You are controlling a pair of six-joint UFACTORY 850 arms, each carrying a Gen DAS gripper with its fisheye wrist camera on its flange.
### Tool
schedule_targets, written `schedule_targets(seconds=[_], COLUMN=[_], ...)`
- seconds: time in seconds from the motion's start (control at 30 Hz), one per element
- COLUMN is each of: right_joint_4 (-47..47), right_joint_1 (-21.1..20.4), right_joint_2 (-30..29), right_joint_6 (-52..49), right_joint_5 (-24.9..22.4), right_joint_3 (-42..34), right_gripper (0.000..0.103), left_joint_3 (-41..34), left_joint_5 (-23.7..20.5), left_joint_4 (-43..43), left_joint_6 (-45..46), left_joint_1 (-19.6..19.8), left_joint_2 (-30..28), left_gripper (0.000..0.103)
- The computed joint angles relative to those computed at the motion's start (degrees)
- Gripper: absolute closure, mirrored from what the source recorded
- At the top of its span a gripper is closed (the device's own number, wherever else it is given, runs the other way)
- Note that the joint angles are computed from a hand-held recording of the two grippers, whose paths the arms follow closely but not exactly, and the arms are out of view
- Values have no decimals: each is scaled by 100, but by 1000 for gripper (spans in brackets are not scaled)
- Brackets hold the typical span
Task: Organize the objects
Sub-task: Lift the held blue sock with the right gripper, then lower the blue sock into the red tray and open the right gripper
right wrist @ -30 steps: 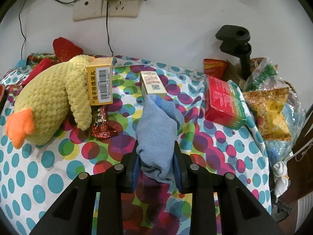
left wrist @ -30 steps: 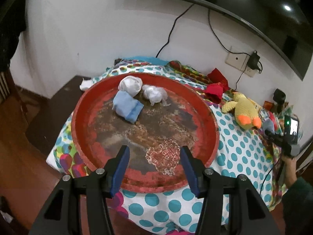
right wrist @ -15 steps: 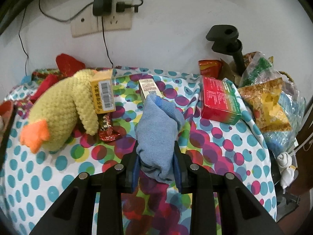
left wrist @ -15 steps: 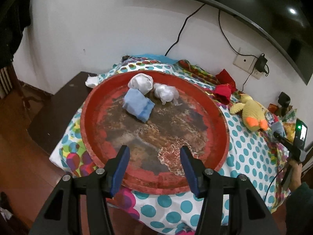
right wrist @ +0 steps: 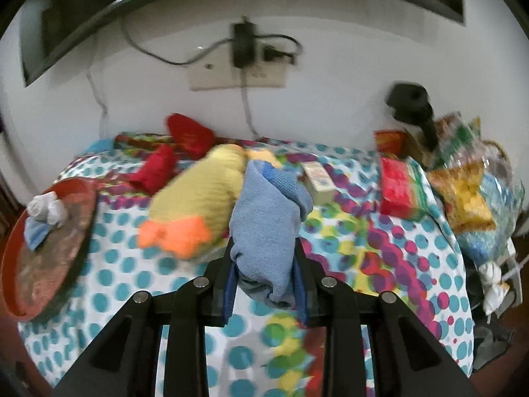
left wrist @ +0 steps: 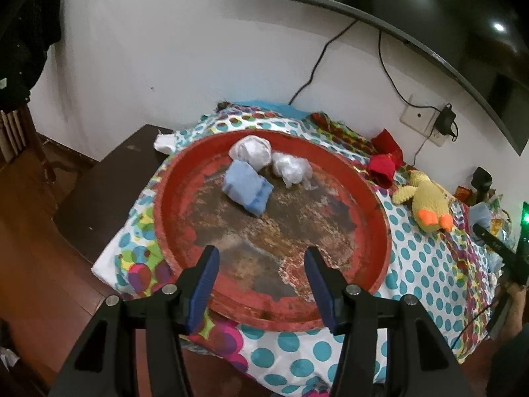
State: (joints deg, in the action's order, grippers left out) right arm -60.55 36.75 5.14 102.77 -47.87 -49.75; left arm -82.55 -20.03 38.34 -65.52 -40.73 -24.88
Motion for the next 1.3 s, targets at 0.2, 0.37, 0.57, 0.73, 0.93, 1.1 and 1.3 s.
schedule_targets(seconds=[0.2, 0.37, 0.57, 0.73, 0.93, 1.1, 1.3], right_joint_4=[-14, 208, 881, 1747, 2761, 3154, 3383], right_joint_1=[357, 530, 569, 572, 548, 524, 531], right_joint_2=[-546, -1252, -2294, -3232, -4263, -4754, -5052], right_joint_6=[-405, -1041, -2178, -3336, -4500, -4848, -5140], right_joint_5=[170, 618, 1068, 1115, 852, 667, 700], right_joint_3=[-746, -1542, -2708, -3774, -5023, -5627, -6089], right_gripper=[74, 74, 74, 74, 74, 73, 73], left_joint_3=[150, 251, 412, 494, 441, 448, 454], left_joint_5=[-209, -216, -157, -150, -125, -85, -25], left_joint_4=[1275, 1454, 1530, 1663, 1209, 1153, 913], left_joint_6=[-1049, -1292, -1617, -1878, -1451, -1444, -1259], left_joint_1=[-47, 86, 306, 383, 434, 475, 530], left_joint_2=[178, 243, 314, 351, 263, 247, 202], left_gripper=[48, 48, 48, 48, 48, 48, 48])
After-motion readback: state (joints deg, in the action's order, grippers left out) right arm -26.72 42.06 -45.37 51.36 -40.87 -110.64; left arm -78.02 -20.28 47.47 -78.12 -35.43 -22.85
